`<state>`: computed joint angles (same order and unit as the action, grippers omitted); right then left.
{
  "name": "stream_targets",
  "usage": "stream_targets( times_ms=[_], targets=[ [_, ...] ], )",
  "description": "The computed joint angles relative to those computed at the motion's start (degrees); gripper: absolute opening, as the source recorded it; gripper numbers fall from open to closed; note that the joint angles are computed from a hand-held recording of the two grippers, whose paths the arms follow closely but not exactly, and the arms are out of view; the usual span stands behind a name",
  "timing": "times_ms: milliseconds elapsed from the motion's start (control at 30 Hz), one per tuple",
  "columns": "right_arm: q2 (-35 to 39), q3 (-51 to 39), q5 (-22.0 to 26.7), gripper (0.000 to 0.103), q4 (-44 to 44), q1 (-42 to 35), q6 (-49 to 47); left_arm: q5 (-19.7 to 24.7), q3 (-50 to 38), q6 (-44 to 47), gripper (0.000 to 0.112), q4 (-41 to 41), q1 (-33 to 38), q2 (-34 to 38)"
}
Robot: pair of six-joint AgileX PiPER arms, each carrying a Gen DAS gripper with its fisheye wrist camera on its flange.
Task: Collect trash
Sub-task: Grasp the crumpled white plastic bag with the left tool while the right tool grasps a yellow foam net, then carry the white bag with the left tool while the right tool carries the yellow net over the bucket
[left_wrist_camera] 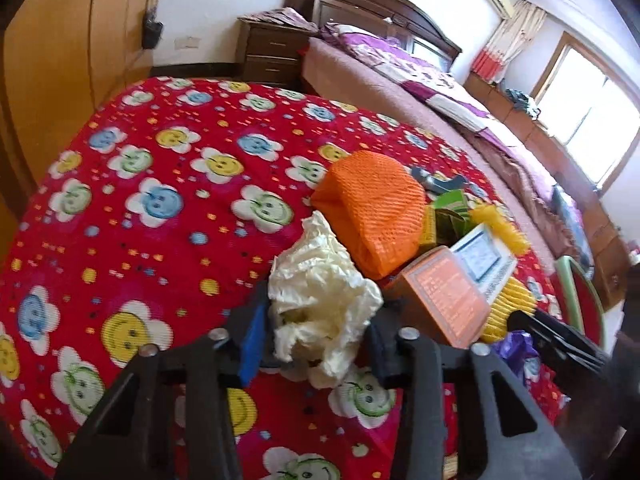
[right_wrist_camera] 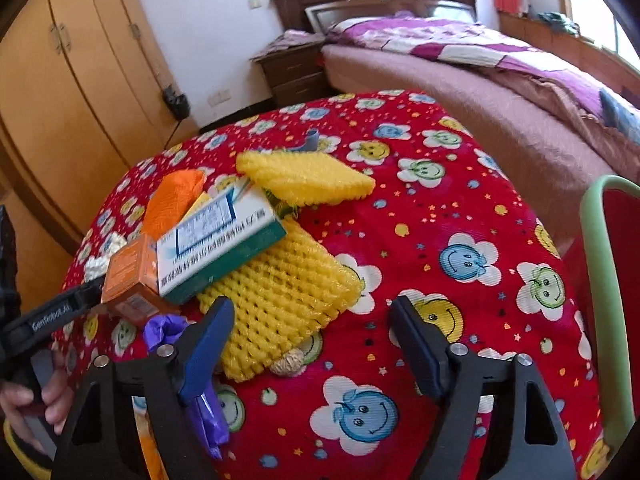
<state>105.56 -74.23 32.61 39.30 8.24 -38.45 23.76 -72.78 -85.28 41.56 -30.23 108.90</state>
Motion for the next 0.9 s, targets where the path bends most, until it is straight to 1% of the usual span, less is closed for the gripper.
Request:
stream_targets(
  times_ms=[33,67,100,133,167,233,300,333,367,433,600,700,900],
  targets=[
    [-0.07,0.08,0.03,0.063,0.16,0.13,0.26,-0.18,0.37,-1.41,0.040,1.34,-0.16,-0.13],
    [-0.04,0.05,0.10,0.059,0.40,0.23,0.34,-0.24,0.36,-1.62,0.040,1.71,-0.23,-0.11],
    [0.19,-0.16,0.64,0.050,1.11,0.20,0.02,-0.45,0.40,-1.79,0.039,1.97,-0.22,-0.09],
    [0.35,-0.19,0.96,0.043,1.84,0.15,-0.31,-0.59,0.58,-2.11,0.039,2.18,-0.28,-0.19],
    [0.38,-0.07,0.99,0.040,2.72,0.07,-0.80,-0.89,0.81,-2.00,0.039,2.02,-0.22,-0.36],
    [0.00,0.80,0.90,0.026,5.61,-0.26,-2.87,-1.29,1.17,-1.89,0.038,1.63,-0.10,-0.69],
    [-0.45,1.39,1.38,0.017,7.56,-0.58,-4.41,-1.82,1.79,-2.09,0.036,1.07,-0.01,-1.31],
    [-1.17,2.17,0.99,0.014,8.21,-0.62,-4.98,-1.92,2.44,-3.29,0.036,1.86,-0.18,-1.86],
    [-1.76,2.77,0.75,0.012,8.84,-0.70,-5.70,-1.81,3.20,-4.85,0.036,3.05,-0.50,-2.53],
    [-3.33,4.36,0.52,0.012,10.79,-1.17,-7.88,-0.40,4.04,-8.68,0.036,6.48,-1.82,-3.76],
    [-8.14,8.97,0.81,0.011,16.54,-4.15,-14.03,3.16,4.94,-13.72,0.036,11.01,-5.01,-6.65],
    [-11.11,11.79,2.13,0.011,19.99,-7.11,-17.41,5.84,4.78,-15.24,0.036,12.04,-7.27,-8.15],
    [-15.65,15.70,4.61,0.011,23.59,-11.63,-21.81,8.13,3.99,-15.71,0.036,11.76,-10.11,-10.02]
  ],
)
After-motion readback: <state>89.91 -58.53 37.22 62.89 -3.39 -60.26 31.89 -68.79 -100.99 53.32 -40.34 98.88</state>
